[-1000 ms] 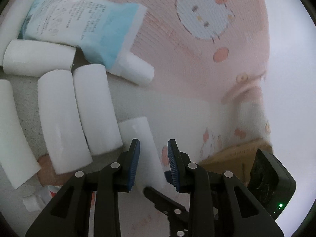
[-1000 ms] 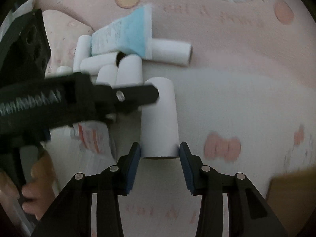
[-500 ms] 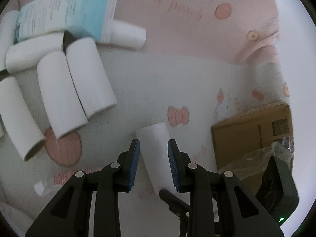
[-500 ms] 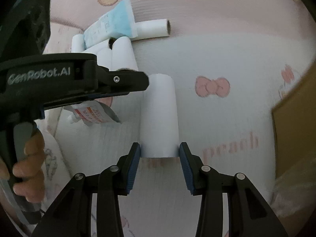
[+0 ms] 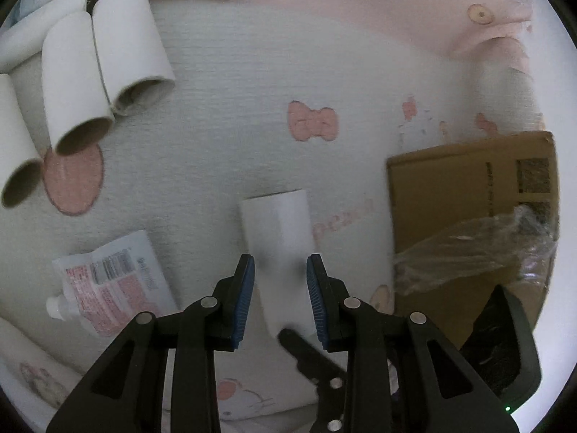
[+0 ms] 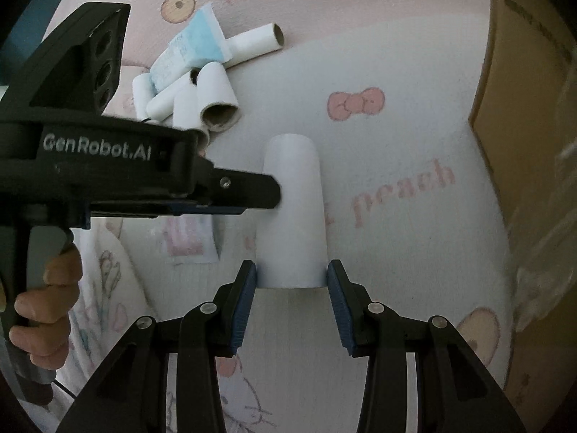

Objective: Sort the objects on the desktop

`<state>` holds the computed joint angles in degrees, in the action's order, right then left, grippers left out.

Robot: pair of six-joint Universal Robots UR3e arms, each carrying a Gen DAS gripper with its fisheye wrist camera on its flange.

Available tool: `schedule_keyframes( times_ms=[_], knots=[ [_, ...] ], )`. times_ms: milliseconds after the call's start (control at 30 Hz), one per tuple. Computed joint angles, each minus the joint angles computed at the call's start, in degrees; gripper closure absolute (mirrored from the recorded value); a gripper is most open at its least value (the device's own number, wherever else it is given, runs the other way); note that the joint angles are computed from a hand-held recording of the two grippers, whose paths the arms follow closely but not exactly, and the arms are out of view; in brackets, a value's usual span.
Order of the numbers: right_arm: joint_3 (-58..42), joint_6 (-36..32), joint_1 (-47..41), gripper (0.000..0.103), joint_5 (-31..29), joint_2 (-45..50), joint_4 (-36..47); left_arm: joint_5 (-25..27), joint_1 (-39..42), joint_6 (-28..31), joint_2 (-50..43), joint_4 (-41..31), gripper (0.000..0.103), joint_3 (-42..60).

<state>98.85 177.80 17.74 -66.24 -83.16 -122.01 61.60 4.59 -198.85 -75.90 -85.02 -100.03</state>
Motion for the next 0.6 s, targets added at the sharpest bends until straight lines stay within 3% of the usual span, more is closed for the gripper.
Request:
schedule_keyframes(
  times_ms=[167, 367, 600],
  knots=[
    [2.6, -1.0, -0.2, 0.065, -0.2, -2.6, 0.1, 0.5, -1.9, -2.0, 1.7, 3.5, 0.07, -2.3],
    [4.6, -1.6, -1.4, 0.065, 1.4, -5.2, 2.6, -3.0, -0.8, -7.0, 9.3, 10.5, 0.07, -12.8],
    [6.6, -2.9, -2.4, 0.065, 3.3, -7.3, 5.5, -2.4, -3.5, -18.2, 22.5, 19.6, 0.07, -24.8]
  ],
)
